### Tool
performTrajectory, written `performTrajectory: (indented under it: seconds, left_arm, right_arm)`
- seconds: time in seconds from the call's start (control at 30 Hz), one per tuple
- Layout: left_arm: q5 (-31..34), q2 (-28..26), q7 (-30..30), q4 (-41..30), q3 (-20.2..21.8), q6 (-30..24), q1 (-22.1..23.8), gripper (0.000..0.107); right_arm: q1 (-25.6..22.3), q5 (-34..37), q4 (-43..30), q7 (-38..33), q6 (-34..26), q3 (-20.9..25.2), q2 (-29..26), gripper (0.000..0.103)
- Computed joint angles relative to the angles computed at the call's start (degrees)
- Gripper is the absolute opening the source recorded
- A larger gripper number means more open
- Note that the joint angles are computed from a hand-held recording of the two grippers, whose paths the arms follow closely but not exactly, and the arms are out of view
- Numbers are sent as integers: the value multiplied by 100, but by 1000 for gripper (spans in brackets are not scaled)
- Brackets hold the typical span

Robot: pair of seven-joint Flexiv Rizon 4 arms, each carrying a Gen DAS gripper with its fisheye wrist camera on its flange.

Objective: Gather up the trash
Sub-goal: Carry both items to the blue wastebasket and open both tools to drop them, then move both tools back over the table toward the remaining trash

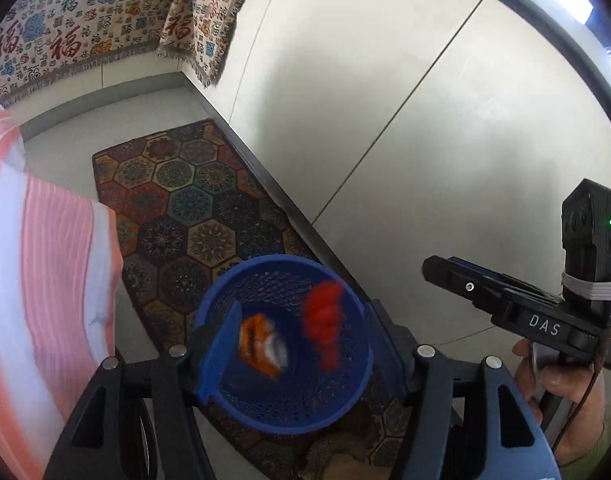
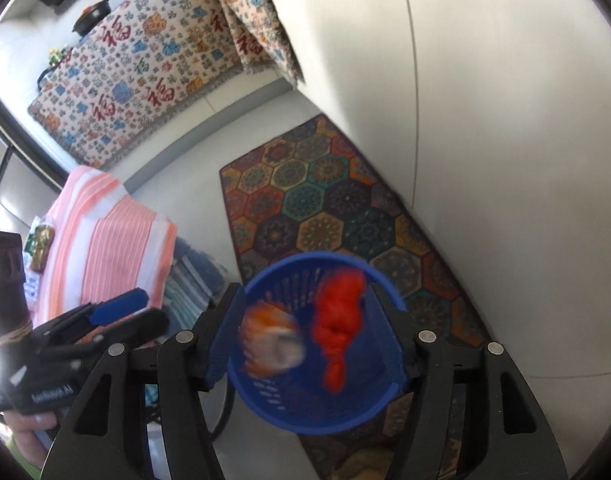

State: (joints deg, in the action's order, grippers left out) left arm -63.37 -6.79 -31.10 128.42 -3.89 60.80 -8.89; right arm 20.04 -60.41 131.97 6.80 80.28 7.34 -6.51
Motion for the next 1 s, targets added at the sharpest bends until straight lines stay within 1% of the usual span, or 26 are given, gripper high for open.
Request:
performTrajectory:
  seconds: [0.1, 0.2, 0.27, 0.33, 0.4, 0.47, 0.53, 0.6, 0.73, 0.83, 0.9, 1.0]
  left_arm:
    - [-72, 343, 222, 231, 64, 206, -57, 65]
    - [-257, 902, 605, 567, 230, 307, -151, 65]
    - [-299, 1236, 748, 752, 384, 316, -189, 65]
    - [-246, 1601, 799, 978, 580, 257, -179, 65]
    - [-40, 1926, 751, 1197, 774, 207, -110, 65]
    - [246, 2219, 591, 1421, 891, 283, -43, 65]
    - [687, 2534, 365, 1643, 1076, 282, 113, 65]
    - [1094, 2776, 164, 1818, 1271, 277, 299, 65]
    - [1844, 3081, -83, 2022, 1679, 229, 787, 65]
    - [2189, 3139, -99, 2058, 1985, 206, 1185, 65]
    - [2330, 3157, -4, 2077, 2186, 232, 1446, 65]
    - [2496, 3110, 181, 2127, 2383, 464, 1824, 65]
  right_arm:
    - [-61, -1001, 25, 697, -141, -98, 239, 68]
    - [-155, -1691, -44, 1197, -479, 72, 450, 71]
    - [-130, -1949, -136, 1346, -775, 228, 533, 74]
    - [-34, -2051, -266, 1312, -1087, 376, 558, 75]
    - [116, -2191, -456, 1265, -1319, 487, 497, 75]
    - [320, -2369, -659, 1266, -1506, 584, 393, 76]
    - [557, -2505, -901, 1282, -1582, 647, 191, 78]
    - [806, -2614, -1161, 1274, -1529, 676, -72, 78]
    - [1399, -2609, -1768, 1037, -1423, 673, -722, 78]
    - [1872, -2455, -2233, 759, -1304, 598, -1233, 78]
    - [2159, -2139, -2557, 400, -1260, 552, -1590, 78]
    - [2560, -1782, -2914, -26, -1303, 469, -1957, 78]
